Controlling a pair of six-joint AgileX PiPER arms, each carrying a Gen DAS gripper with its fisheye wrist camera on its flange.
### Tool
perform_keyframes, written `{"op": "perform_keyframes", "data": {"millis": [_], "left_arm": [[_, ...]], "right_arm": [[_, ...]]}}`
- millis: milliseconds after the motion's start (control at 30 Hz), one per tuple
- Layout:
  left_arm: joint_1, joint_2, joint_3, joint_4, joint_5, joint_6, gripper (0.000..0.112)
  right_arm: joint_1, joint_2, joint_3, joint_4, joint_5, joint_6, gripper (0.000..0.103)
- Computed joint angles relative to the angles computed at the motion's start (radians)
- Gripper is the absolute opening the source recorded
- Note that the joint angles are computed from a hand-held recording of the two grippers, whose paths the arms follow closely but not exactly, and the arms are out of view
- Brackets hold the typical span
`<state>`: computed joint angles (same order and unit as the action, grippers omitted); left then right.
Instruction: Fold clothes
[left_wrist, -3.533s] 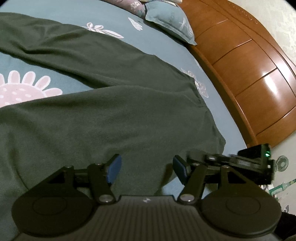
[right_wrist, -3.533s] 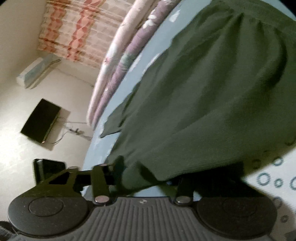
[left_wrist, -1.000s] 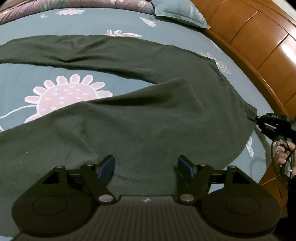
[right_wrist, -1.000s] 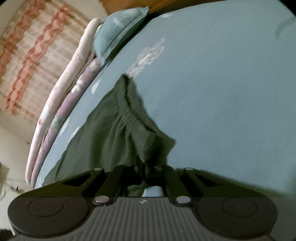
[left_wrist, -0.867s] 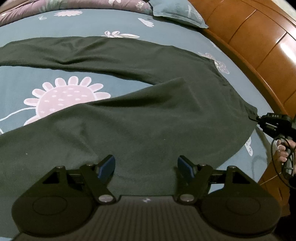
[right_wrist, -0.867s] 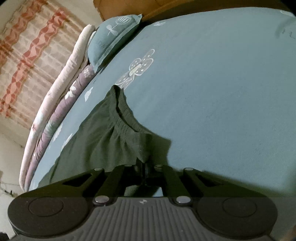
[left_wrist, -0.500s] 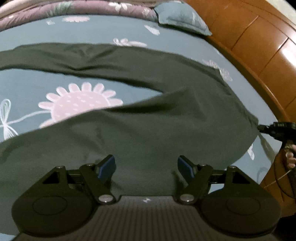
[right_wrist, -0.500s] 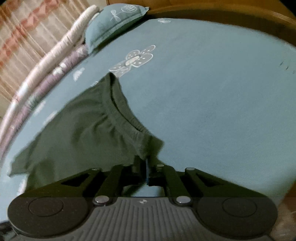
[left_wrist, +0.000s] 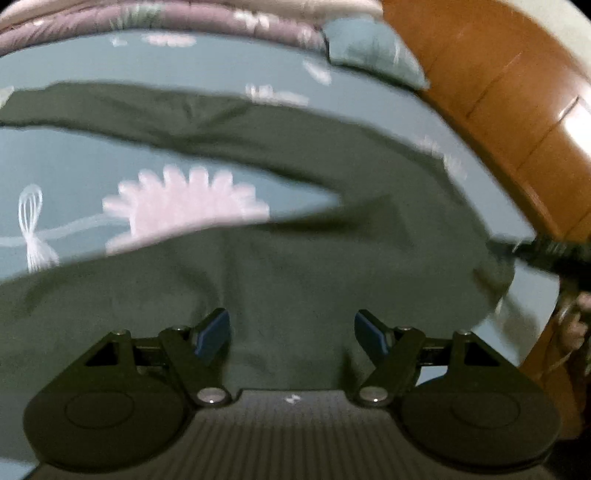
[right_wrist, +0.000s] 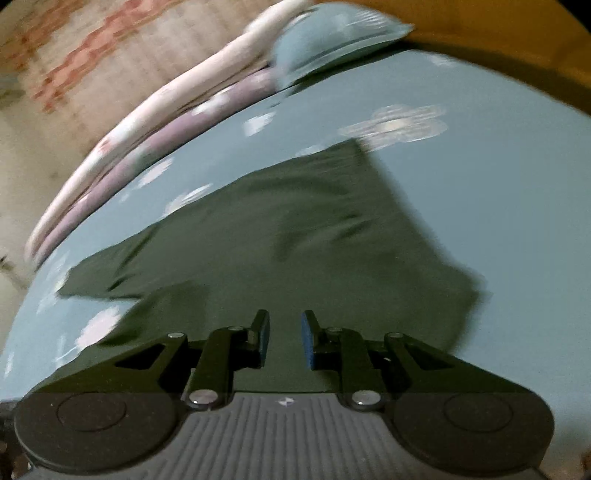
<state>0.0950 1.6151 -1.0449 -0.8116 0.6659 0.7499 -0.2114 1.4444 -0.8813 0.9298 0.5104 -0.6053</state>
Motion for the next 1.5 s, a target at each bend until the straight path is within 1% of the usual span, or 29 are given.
{"op": "perform_keyframes", "data": {"millis": [67, 100, 167, 233, 267, 333, 367, 400, 467, 533, 567, 633, 667, 733, 767, 800, 900, 967, 1033, 1100, 1133, 1167, 1200, 1233, 1267, 1300, 1400, 1500], "left_arm": [[0.026, 0.049, -0.065, -0.103, 0.033, 0.059, 0.075], [0.037, 0.085, -0.1, -0.187, 0.058, 0.115, 0.075], [0.045, 0.171, -0.186, -0.299, 0.118, 0.163, 0.075], [0.036, 0.271, -0.292, -0.346, 0.173, 0.137, 0.075], [0.029, 0.32, -0.346, -0.361, 0.198, 0.115, 0.075], [0.004, 0.406, -0.445, -0.35, 0.23, 0.04, 0.075], [-0.006, 0.437, -0.481, -0.35, 0.251, 0.012, 0.075], [-0.014, 0.457, -0.502, -0.361, 0.276, 0.003, 0.074], [-0.03, 0.49, -0.529, -0.396, 0.322, 0.04, 0.075], [-0.074, 0.504, -0.558, -0.33, 0.284, 0.022, 0.075], [-0.095, 0.516, -0.578, -0.276, 0.271, -0.012, 0.075], [-0.119, 0.538, -0.6, -0.216, 0.291, -0.044, 0.075], [-0.13, 0.529, -0.585, -0.198, 0.286, -0.025, 0.075], [-0.149, 0.49, -0.536, -0.169, 0.25, 0.031, 0.075], [-0.15, 0.481, -0.53, -0.164, 0.25, 0.036, 0.075], [-0.146, 0.475, -0.527, -0.172, 0.252, 0.041, 0.075], [-0.127, 0.482, -0.544, -0.256, 0.27, 0.087, 0.075], [-0.131, 0.509, -0.593, -0.263, 0.289, 0.063, 0.077], [-0.143, 0.589, -0.704, -0.228, 0.339, -0.018, 0.077], [-0.165, 0.644, -0.773, -0.166, 0.3, -0.094, 0.076], [-0.175, 0.655, -0.786, -0.125, 0.257, -0.116, 0.07], [-0.174, 0.652, -0.781, -0.123, 0.222, -0.108, 0.07], [-0.176, 0.643, -0.781, -0.09, 0.185, -0.14, 0.071], [-0.177, 0.635, -0.787, -0.052, 0.159, -0.178, 0.068], [-0.169, 0.624, -0.789, -0.038, 0.157, -0.186, 0.068], [-0.159, 0.61, -0.787, -0.033, 0.159, -0.187, 0.068], [-0.113, 0.531, -0.706, -0.119, 0.197, -0.107, 0.071], [-0.096, 0.466, -0.633, -0.184, 0.264, -0.028, 0.074]], "right_arm": [[0.061, 0.062, -0.055, 0.017, 0.018, -0.024, 0.022], [0.089, 0.092, -0.079, 0.03, 0.023, -0.043, 0.023], [0.14, 0.151, -0.119, 0.033, 0.036, -0.05, 0.023], [0.179, 0.196, -0.147, -0.03, 0.047, 0.012, 0.023], [0.2, 0.202, -0.144, -0.066, 0.037, 0.047, 0.023], [0.225, 0.174, -0.103, -0.074, -0.007, 0.042, 0.023], [0.228, 0.161, -0.093, -0.085, -0.01, 0.058, 0.023], [0.226, 0.148, -0.084, -0.088, -0.011, 0.072, 0.023], [0.22, 0.113, -0.052, -0.095, -0.016, 0.098, 0.023], [0.223, 0.09, -0.021, -0.087, -0.029, 0.088, 0.024], [0.217, 0.085, -0.004, -0.062, -0.034, 0.06, 0.024], [0.197, 0.082, 0.008, -0.013, -0.021, 0.015, 0.024], [0.185, 0.085, 0.009, 0.01, -0.013, -0.004, 0.024], [0.174, 0.093, 0.008, 0.04, -0.001, -0.028, 0.024], [0.169, 0.097, 0.007, 0.054, 0.004, -0.04, 0.024], [0.167, 0.101, 0.005, 0.061, 0.008, -0.05, 0.024], [0.156, 0.111, -0.001, 0.081, 0.025, -0.08, 0.024], [0.145, 0.114, 0.001, 0.098, 0.036, -0.099, 0.024], [0.143, 0.113, 0.001, 0.098, 0.039, -0.103, 0.025], [0.139, 0.1, 0.016, 0.108, 0.04, -0.119, 0.025], [0.133, 0.096, 0.022, 0.117, 0.044, -0.126, 0.025], [0.127, 0.092, 0.027, 0.126, 0.049, -0.134, 0.025], [0.12, 0.089, 0.032, 0.135, 0.054, -0.141, 0.025], [0.113, 0.085, 0.037, 0.144, 0.059, -0.148, 0.025], [0.11, 0.084, 0.039, 0.146, 0.063, -0.153, 0.025], [0.108, 0.082, 0.039, 0.146, 0.066, -0.157, 0.025], [0.099, 0.085, 0.037, 0.155, 0.079, -0.173, 0.025], [0.092, 0.089, 0.035, 0.163, 0.092, -0.187, 0.027]]}}
